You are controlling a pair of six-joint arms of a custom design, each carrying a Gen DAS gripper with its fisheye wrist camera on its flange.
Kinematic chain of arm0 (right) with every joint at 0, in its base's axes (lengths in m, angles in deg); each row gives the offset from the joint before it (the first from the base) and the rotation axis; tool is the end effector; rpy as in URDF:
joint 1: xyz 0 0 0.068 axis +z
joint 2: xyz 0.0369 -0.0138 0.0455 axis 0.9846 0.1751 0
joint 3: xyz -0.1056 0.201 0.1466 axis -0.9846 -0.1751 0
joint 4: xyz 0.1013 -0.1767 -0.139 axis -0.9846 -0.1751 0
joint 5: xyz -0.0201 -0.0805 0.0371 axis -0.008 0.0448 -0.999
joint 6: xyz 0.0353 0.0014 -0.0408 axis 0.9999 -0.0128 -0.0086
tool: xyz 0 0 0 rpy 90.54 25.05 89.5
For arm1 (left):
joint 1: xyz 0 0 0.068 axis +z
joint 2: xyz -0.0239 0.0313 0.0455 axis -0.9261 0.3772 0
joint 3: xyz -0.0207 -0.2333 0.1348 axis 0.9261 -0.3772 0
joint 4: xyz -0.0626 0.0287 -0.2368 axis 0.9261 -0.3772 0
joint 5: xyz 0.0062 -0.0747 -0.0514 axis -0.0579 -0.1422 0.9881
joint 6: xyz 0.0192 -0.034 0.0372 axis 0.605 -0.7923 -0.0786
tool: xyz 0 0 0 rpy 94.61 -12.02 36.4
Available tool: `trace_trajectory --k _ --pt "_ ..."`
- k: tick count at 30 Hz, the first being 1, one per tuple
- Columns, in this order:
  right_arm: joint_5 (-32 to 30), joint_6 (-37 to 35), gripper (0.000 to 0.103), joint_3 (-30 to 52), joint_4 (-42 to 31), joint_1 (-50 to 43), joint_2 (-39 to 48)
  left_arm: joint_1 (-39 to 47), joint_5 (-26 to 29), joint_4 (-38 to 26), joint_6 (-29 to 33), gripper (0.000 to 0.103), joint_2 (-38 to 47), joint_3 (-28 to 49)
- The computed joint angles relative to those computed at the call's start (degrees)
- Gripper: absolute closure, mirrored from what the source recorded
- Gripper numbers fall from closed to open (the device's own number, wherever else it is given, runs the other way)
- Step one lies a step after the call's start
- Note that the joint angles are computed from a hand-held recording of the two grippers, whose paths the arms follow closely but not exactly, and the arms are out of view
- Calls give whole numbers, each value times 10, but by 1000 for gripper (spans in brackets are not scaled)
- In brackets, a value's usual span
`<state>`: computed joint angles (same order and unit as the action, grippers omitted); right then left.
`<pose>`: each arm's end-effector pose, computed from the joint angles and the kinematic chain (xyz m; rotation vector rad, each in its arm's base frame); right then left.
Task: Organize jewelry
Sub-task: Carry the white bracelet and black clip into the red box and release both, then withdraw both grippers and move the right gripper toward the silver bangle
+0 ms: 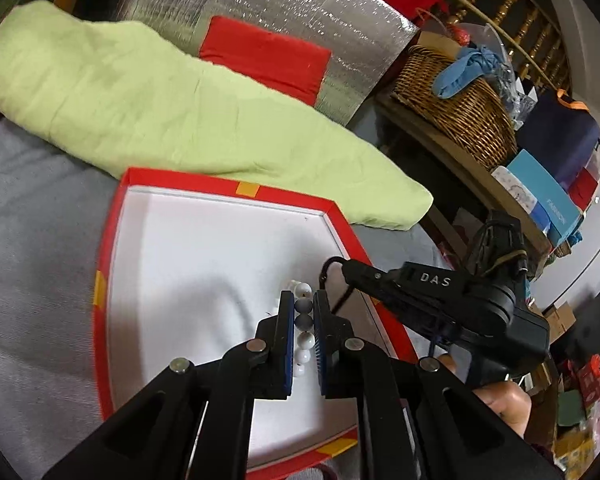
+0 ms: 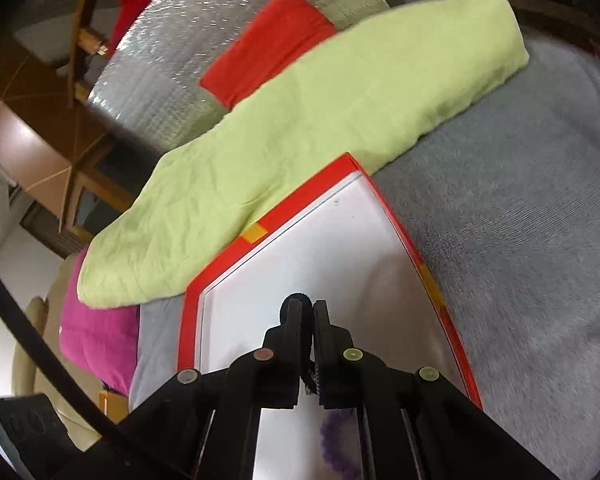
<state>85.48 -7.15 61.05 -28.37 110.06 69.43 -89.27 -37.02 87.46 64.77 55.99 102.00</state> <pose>0.2918 0.1650 0.1327 0.5679 2.2714 0.6562 0.2404 -0.1088 0.1468 0.2338 2.2899 -0.8246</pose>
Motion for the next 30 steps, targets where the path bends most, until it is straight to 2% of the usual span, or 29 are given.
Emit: trace_trajectory --k 4,8,9,10,12,16,18,22,26,30 --pt "-18 15 97 10 24 -13 32 -4 -1 -2 -2 93 24 13" --pt "-16 33 90 7 26 -17 33 -11 -18 -13 1 93 31 18" --pt "-17 35 80 6 19 -19 29 -16 -33 -21 2 90 30 20" --pt "-17 35 79 1 24 -20 25 -19 -44 -29 4 87 29 23" --pt "-5 29 77 -13 18 -17 1 -26 -64 -40 9 73 23 23" --pt "11 22 77 -41 -2 -9 -55 -31 -84 -43 18 66 -8 8" --pt "20 16 77 -57 -21 1 -92 -24 -81 -47 17 58 -26 2" --pt "50 -7 76 -75 -89 25 -162 -20 -103 -70 13 53 -77 -13" --pt "83 -26 58 -99 -151 56 -230 -24 -136 -115 15 42 -138 -30" --pt "93 -28 58 -130 -206 81 -303 -30 -169 -183 28 38 -217 -50"
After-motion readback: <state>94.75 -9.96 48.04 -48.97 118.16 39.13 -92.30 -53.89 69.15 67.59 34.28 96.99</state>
